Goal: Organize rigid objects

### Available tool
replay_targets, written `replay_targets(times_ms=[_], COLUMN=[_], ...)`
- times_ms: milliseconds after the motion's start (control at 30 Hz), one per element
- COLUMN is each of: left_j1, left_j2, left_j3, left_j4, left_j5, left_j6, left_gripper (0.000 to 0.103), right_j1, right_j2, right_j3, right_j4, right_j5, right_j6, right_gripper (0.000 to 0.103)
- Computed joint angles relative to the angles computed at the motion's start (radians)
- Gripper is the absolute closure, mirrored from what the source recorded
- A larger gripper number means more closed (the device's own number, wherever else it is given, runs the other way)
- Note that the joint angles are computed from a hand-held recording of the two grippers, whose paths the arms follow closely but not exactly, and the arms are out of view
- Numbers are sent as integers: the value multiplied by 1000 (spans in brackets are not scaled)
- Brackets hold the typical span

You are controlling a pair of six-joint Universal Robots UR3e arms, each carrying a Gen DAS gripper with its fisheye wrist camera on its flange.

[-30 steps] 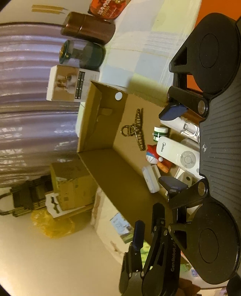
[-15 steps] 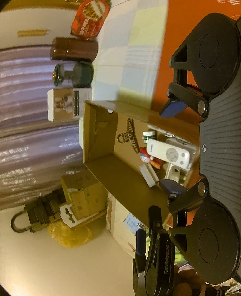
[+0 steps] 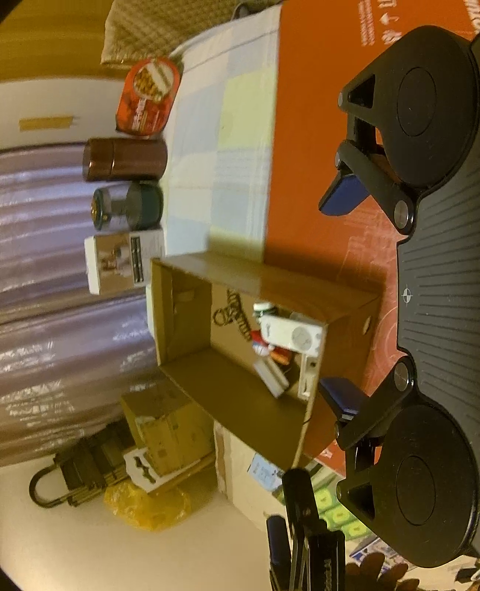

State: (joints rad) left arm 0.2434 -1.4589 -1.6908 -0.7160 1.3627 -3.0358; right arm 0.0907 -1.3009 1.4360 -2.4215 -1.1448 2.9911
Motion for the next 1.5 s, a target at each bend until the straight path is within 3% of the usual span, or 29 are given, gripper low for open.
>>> replay_targets(times_ms=[433, 700, 1500], left_j1=[-22, -39, -143], left_j2=[161, 225, 187], left_j3=[-76, -116, -141], left_j4=[-108, -143, -122], left_j5=[57, 44, 122], left_j6=[-50, -89, -118], left_gripper=[2, 2, 2], right_j1=[-47, -28, -53], right_j2=[-221, -288, -336], right_j3=[216, 275, 349], right_j4=[-64, -36, -1], right_j5=[1, -45, -32], right_j6=[45, -5, -31], right_gripper=[11, 11, 11])
